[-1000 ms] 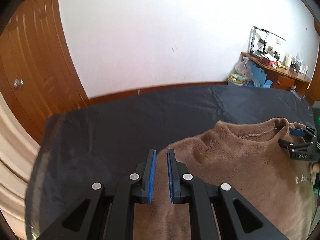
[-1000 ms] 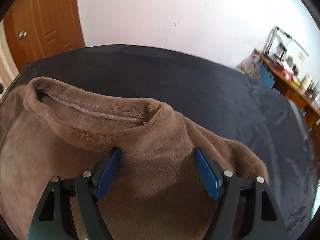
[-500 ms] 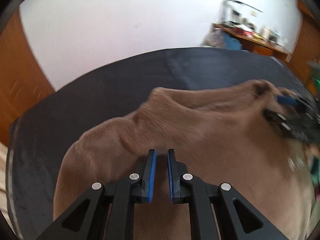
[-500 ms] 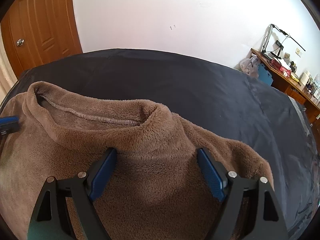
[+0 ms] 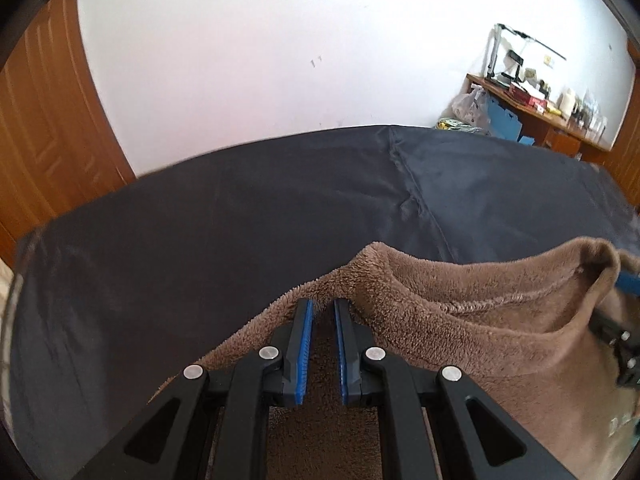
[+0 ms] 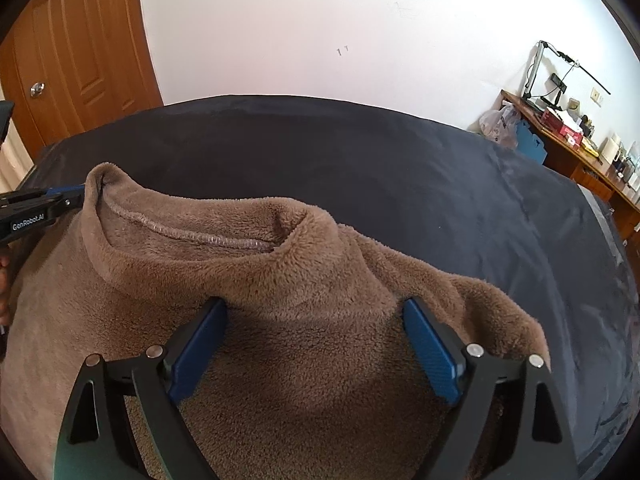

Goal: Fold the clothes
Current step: 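Open the right gripper and release the sweatshirt collar while the left gripper holds, then pinch the sweatshirt body with the left gripper and smooth it flat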

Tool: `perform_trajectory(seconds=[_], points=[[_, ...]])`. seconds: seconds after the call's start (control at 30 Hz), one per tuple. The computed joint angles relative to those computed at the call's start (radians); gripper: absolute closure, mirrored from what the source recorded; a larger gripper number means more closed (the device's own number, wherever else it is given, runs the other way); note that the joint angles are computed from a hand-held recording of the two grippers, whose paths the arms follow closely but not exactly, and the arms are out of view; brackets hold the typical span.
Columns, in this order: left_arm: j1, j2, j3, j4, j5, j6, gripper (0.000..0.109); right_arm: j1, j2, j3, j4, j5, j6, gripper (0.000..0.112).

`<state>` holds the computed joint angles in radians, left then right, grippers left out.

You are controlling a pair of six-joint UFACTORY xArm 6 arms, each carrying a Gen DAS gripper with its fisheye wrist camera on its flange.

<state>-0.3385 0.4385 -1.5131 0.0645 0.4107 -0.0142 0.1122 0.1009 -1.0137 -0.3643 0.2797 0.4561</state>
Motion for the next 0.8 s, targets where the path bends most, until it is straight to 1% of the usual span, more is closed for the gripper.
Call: perform_trajectory(seconds=[0.07,0.17,0.27,0.3,0.37,0.47,0.5,0.63,0.73,0.8], points=[[-0.002,-0.005,0.015,0.039,-0.024,-0.021,0.097,0.002,-0.001,0.002,0.010,-0.001,-0.005,0.020],[-0.002,-0.015,0.019,0.058,-0.008,-0.039,0.097,0.001,0.009,-0.009,0.033,0.004,-0.027,0.018],[-0.017,-0.023,0.012,0.181,0.040,-0.125,0.097,-0.005,0.026,-0.028,0.080,0.010,-0.076,0.014],[-0.021,-0.046,0.036,0.219,0.049,-0.148,0.097,-0.006,0.031,-0.033,0.088,0.013,-0.085,0.013],[-0.030,-0.111,0.111,0.267,0.034,-0.164,0.097,-0.001,0.026,-0.027,0.084,0.015,-0.078,0.012],[-0.040,-0.200,0.214,0.291,0.009,-0.149,0.097,0.004,0.022,-0.025,0.079,0.020,-0.069,0.011],[-0.042,-0.231,0.248,0.283,0.004,-0.133,0.097,0.005,0.021,-0.025,0.076,0.022,-0.065,0.011],[-0.033,-0.372,0.403,0.116,0.002,0.023,0.097,0.007,0.023,-0.027,0.069,0.024,-0.056,0.011],[0.013,-0.518,0.556,-0.011,-0.003,0.128,0.097,0.006,0.025,-0.029,0.064,0.023,-0.051,0.011],[0.051,-0.611,0.645,-0.064,-0.001,0.166,0.097,0.004,0.027,-0.032,0.057,0.024,-0.046,0.011]])
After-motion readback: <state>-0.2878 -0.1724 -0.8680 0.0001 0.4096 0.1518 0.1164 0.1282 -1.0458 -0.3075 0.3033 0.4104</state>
